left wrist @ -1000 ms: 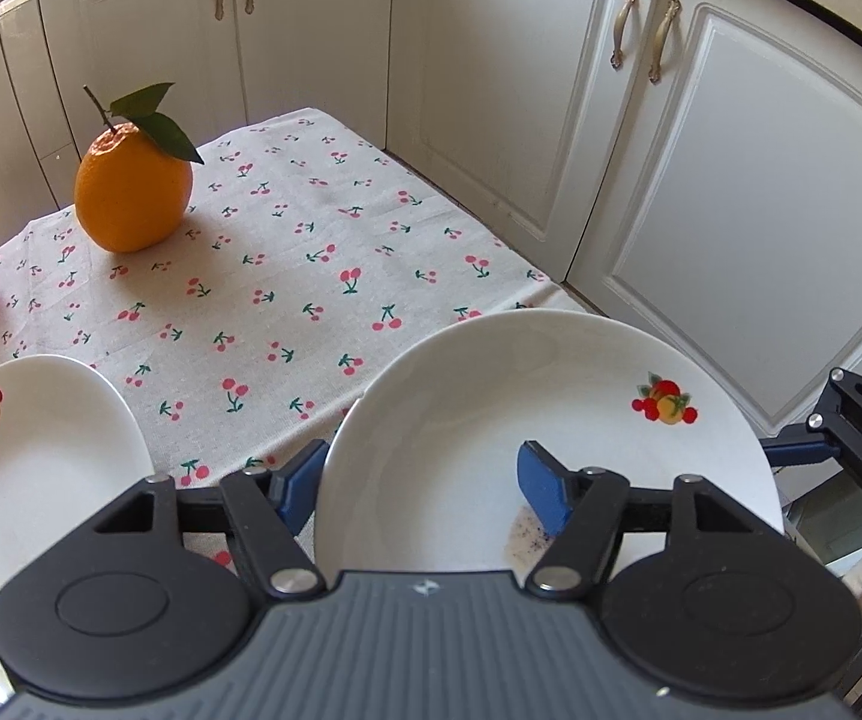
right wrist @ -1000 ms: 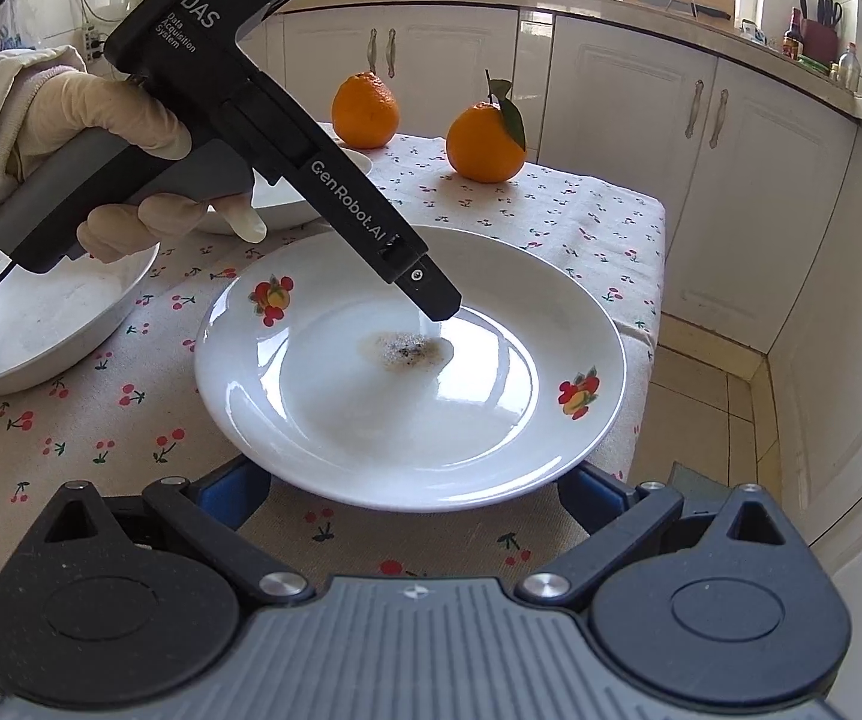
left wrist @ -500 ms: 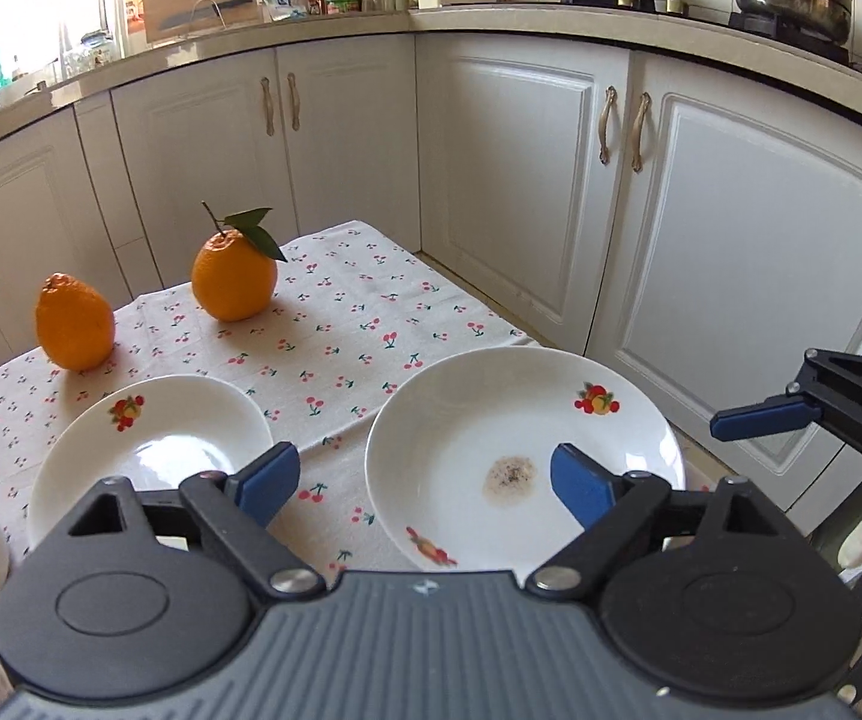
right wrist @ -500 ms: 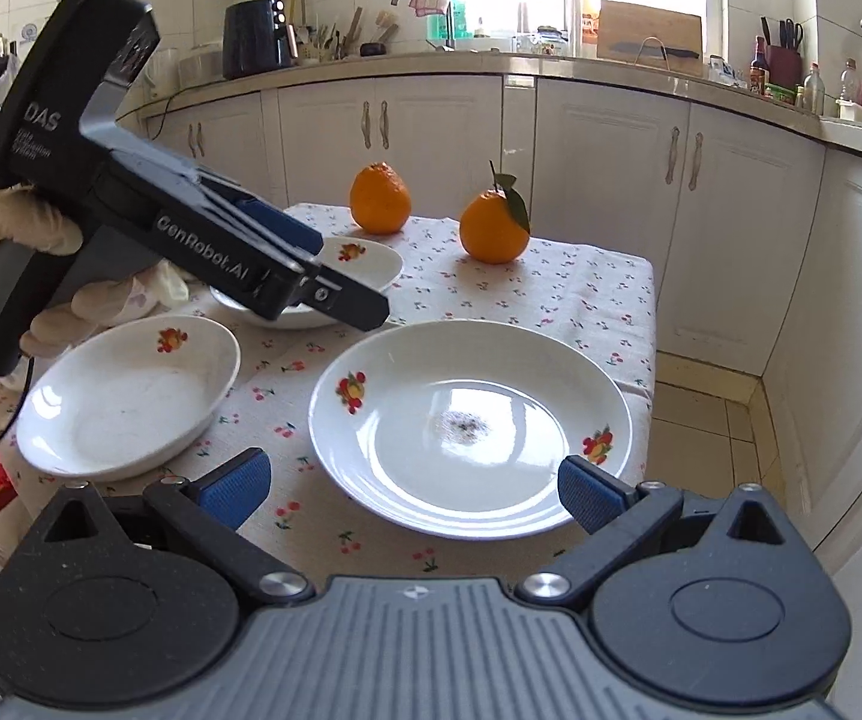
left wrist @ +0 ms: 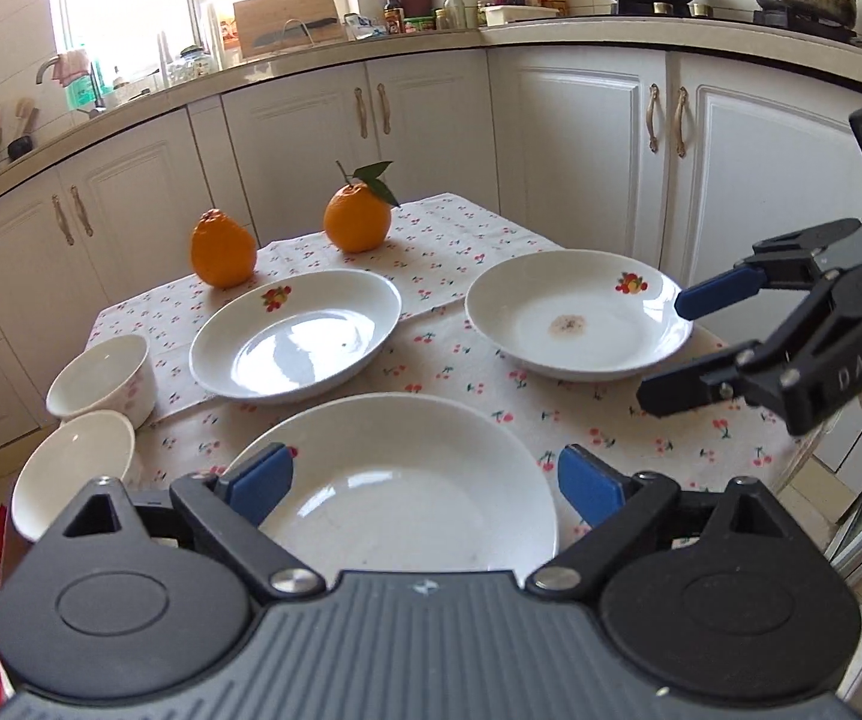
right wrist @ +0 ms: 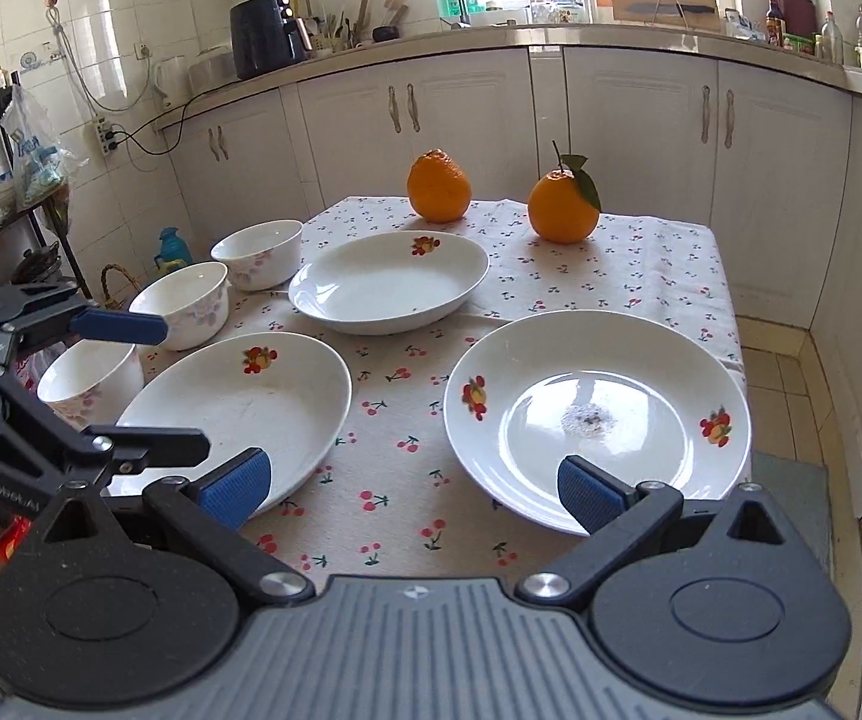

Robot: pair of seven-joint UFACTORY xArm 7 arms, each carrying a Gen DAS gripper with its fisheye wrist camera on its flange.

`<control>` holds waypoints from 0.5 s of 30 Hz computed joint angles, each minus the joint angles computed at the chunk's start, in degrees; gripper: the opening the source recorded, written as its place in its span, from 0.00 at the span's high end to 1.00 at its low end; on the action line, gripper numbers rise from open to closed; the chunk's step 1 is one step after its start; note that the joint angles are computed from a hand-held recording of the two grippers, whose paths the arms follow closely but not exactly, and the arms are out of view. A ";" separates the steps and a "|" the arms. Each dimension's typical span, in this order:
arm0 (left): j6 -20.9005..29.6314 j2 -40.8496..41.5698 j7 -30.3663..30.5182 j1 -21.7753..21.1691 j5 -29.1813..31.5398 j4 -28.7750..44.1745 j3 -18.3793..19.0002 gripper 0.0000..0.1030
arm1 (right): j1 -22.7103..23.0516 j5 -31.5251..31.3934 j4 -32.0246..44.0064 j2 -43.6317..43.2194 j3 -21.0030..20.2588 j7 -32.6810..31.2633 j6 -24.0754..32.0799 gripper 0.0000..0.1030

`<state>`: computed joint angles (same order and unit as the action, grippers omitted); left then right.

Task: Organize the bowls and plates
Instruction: 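Reach the right tool to a fruit-decorated white plate and grasp its rim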

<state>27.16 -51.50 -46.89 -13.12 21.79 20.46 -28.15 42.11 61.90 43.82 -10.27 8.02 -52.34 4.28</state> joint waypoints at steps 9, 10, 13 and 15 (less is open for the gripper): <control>11.84 -12.99 -1.89 -10.73 -5.58 -8.48 1.94 0.07 | -1.43 -9.57 1.92 2.27 3.24 9.42 2.10 0.00; 12.44 -13.62 -1.71 -11.65 -5.86 -9.15 2.12 0.07 | -1.40 -10.36 2.17 2.51 3.43 9.94 2.37 0.00; 12.74 -14.68 -1.78 -13.15 -6.32 -11.09 2.54 0.07 | -1.84 -13.68 2.81 3.24 4.22 12.64 3.22 0.00; 11.75 -14.49 -2.30 -13.34 -6.51 -12.16 2.73 0.07 | -1.92 -14.93 3.36 3.78 4.51 13.34 3.75 0.00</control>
